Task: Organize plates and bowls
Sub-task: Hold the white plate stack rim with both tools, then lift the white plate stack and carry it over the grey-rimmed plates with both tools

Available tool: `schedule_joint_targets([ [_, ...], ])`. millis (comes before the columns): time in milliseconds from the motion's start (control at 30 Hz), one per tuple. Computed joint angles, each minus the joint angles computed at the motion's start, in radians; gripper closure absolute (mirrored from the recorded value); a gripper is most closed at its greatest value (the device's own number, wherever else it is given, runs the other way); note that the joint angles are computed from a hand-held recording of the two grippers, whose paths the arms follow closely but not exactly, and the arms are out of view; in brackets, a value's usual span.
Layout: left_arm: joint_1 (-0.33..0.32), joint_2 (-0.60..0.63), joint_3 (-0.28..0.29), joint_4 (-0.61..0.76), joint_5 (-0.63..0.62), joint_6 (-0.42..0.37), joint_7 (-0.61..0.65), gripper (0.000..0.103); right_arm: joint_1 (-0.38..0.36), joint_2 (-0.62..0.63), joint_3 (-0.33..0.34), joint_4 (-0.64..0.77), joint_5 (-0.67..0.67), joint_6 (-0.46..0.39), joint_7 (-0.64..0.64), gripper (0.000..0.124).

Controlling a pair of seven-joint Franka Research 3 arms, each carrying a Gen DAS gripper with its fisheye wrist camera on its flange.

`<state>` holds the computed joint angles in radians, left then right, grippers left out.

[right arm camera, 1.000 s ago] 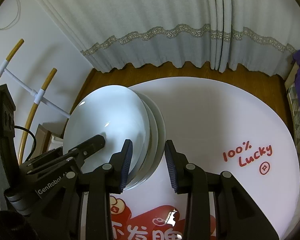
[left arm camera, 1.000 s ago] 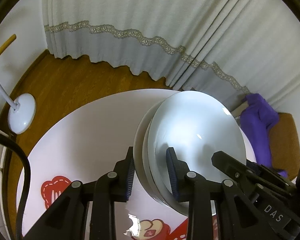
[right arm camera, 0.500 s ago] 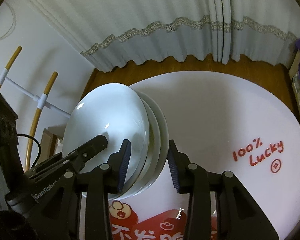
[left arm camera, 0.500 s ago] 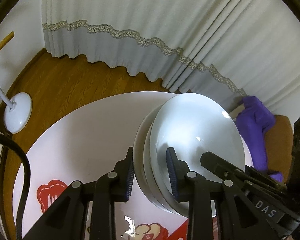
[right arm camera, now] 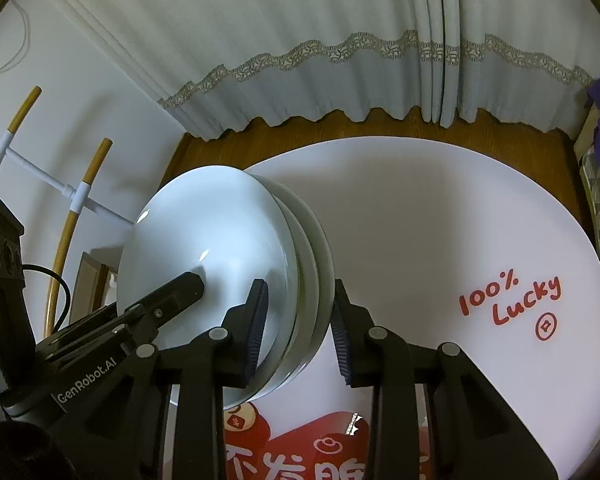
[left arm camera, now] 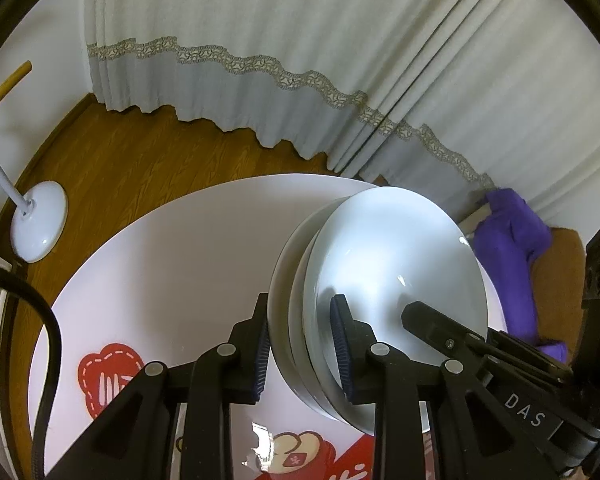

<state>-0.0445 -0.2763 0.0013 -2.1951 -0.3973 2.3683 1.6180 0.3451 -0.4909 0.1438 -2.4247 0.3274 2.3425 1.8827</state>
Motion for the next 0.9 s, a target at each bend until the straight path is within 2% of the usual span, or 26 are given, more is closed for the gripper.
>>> schedule_joint_targets([
  [600, 0.004, -0.004, -0.003, 0.022, 0.024, -0.054, -0.028, 0.079, 0.007, -0.043, 0.000, -0.015, 0.014, -0.052, 0.014, 0.093],
  [900, -0.004, -0.068, 0.005, -0.028, 0.027, -0.076, -0.028, 0.079, 0.010, -0.105, 0.012, -0.042, 0.014, -0.099, 0.035, 0.093],
])
